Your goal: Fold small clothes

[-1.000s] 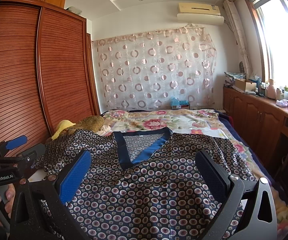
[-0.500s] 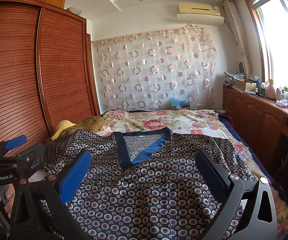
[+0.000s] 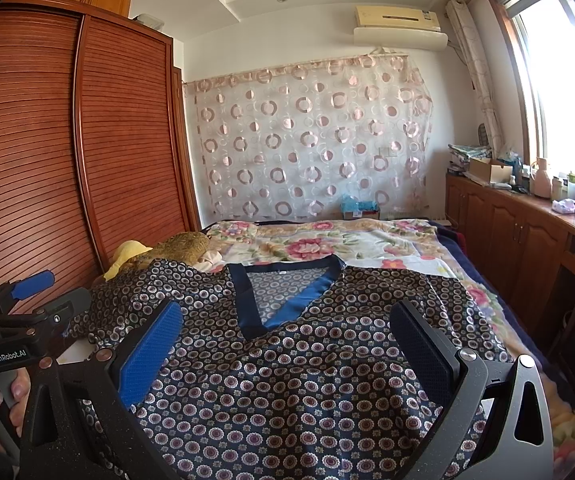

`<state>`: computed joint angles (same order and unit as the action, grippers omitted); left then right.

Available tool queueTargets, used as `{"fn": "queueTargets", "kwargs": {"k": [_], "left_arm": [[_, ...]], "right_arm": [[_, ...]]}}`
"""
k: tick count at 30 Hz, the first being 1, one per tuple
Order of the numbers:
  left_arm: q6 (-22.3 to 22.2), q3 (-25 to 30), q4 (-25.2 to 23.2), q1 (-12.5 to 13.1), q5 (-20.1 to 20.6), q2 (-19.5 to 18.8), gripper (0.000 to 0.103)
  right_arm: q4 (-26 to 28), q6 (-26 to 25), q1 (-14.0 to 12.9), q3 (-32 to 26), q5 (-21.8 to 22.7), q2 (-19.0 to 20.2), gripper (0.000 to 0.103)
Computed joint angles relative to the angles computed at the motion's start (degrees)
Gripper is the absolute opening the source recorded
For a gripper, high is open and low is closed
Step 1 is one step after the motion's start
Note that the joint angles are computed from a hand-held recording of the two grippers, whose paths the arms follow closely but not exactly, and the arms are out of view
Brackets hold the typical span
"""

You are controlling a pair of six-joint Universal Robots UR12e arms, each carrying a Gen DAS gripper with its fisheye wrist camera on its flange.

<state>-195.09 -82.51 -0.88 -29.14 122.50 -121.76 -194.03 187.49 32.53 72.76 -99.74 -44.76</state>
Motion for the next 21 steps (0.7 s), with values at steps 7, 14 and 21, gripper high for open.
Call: {"fn": "queueTargets", "kwargs": {"k": [7,14,21], "left_arm": [[-1.59,-0.95,-2.84,1.01,-1.71,0.59,0.103],[-4.71,-3.09,-7.06,2.62,-1.86,1.64,0.103],[-7.46,-7.2,-8.48,4.81,-3.89,3.77,0.103]], "right_arm": [[0.68,0.56,-0.36,-0.49,1.36,0.5,0.103],[2.86,-0.01,-0.69,-1.76,3.85,1.32,0.103],[4.68,-2.3,-1.23,-3.51,9.73,2.49,0.103]]}}
